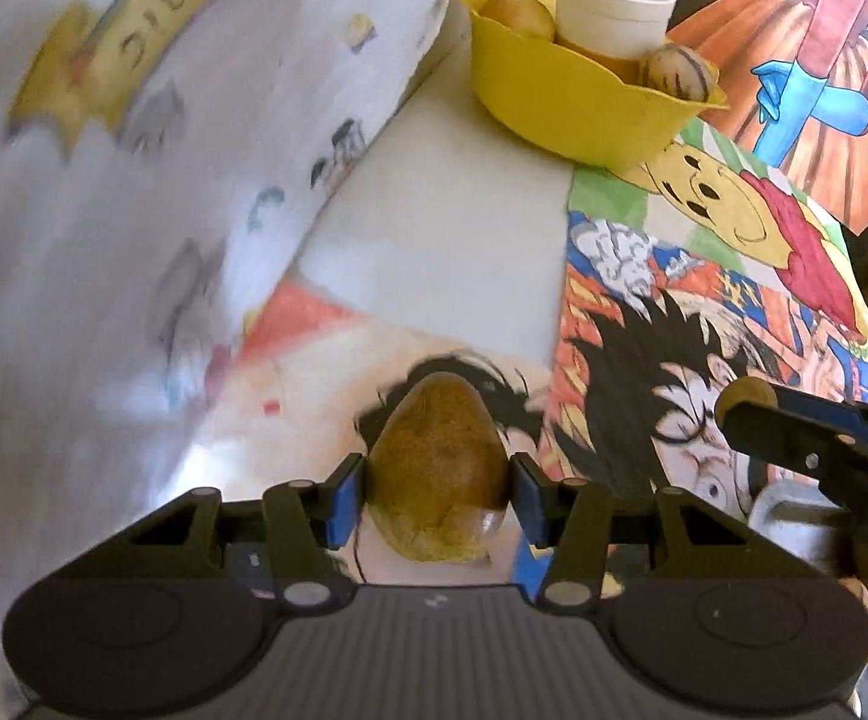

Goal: Organize fruits
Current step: 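Carry the brown fruit with the left tool while the right tool carries the small fruit over the tray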

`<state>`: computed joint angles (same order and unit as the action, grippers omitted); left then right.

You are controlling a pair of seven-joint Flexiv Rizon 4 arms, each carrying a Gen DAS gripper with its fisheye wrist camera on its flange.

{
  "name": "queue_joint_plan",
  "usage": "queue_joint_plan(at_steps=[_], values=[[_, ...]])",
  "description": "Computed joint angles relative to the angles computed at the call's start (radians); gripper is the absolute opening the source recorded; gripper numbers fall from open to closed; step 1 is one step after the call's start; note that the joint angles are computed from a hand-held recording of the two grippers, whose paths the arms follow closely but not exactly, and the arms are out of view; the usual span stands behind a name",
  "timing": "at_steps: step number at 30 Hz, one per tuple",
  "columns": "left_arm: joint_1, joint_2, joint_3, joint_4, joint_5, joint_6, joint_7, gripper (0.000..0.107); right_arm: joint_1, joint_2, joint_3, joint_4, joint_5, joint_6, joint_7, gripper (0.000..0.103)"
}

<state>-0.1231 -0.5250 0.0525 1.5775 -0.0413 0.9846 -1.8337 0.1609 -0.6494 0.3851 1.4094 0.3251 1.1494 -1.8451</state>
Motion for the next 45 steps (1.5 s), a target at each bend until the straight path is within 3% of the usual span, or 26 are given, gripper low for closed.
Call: queue_joint_plan(at_steps=[10,17,23,31,35,45], values=[[-0.035,0.111,-0.013,0.141,-0.013,0.049,-0.088,0.055,-0.07,0.126,0.049,0.135,0.107,-0.011,-0.115,0.03],[-0.064,0.183,-0.017,0.212,0.02,0.072,-0.147,0.055,-0.088,0.238,0.027,0.242,0.203,-0.026,-0.181,0.03],[-0.074,0.242,-0.052,0.281,0.003,0.104,-0.138,0.055,-0.077,0.356,-0.025,0.377,0.252,-0.012,-0.212,0.03],[-0.1,0.325,-0.11,0.383,-0.068,0.145,-0.037,0.055,-0.045,0.524,-0.116,0.576,0.285,0.003,-0.149,0.03],[-0.124,0.352,-0.123,0.411,-0.077,0.121,-0.011,0.055,-0.018,0.578,-0.157,0.663,0.254,0.024,-0.082,0.03],[-0.171,0.362,-0.144,0.44,-0.081,0.092,0.032,0.055,0.013,0.557,-0.19,0.741,0.148,0.148,0.031,0.03]])
